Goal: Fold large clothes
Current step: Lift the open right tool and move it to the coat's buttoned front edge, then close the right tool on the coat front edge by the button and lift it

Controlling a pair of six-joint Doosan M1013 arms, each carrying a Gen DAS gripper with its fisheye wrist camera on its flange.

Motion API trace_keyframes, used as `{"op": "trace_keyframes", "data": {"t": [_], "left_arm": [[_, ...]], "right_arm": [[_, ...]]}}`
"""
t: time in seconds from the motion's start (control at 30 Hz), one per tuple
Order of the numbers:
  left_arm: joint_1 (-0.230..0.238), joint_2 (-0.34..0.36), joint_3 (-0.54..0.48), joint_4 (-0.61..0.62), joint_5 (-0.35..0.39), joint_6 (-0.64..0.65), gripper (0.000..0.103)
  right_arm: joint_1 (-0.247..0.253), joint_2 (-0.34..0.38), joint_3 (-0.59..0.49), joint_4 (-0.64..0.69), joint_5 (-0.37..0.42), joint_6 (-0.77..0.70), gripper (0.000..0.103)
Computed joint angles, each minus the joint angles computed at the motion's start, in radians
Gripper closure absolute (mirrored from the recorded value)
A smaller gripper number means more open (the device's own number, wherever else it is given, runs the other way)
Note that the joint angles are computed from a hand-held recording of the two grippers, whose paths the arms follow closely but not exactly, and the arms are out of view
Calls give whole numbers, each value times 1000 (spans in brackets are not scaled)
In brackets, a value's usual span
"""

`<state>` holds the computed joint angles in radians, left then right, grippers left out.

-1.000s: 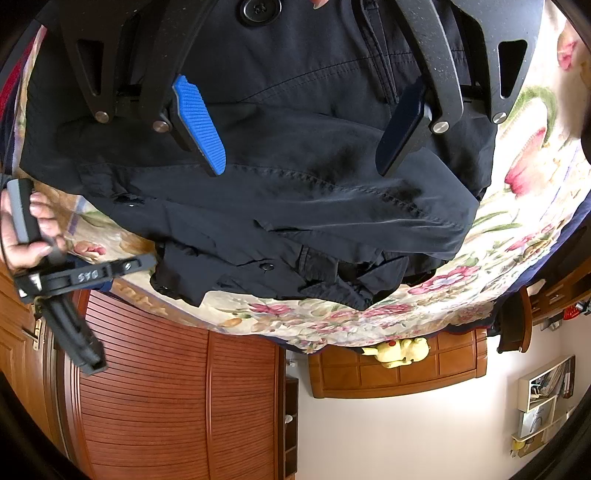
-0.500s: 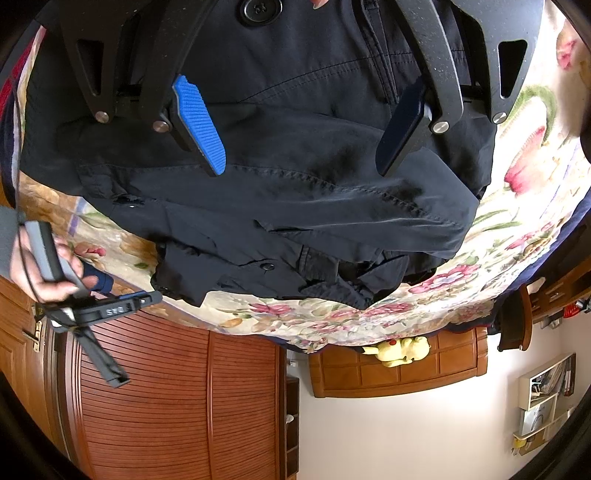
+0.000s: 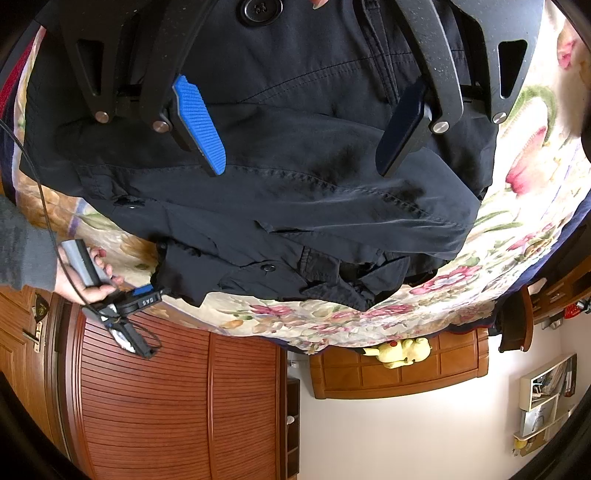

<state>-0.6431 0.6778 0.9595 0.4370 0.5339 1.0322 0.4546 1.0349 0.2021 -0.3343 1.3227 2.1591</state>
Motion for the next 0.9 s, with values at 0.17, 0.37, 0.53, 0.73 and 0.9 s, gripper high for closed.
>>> {"op": "trace_keyframes", "data": {"t": [0.17,0.37,0.53,0.73,0.9], "left_arm": [[1,0,0,-13,1,9,19],[2,3,-5,-23,5,18,19],[2,3,-5,-21,4,17,19],[2,4,-5,-17,1,17,19],[2,5,-9,-22,6,22,19]], "right_arm": [[-11,13,14,71,-13,56,42],[-11,26,21,104,-43,83,38],[-8,43,-11,127,-32,97,40],[5,26,-17,98,-74,-57,79],[44,-25,30,62,-152,-94,81]]}}
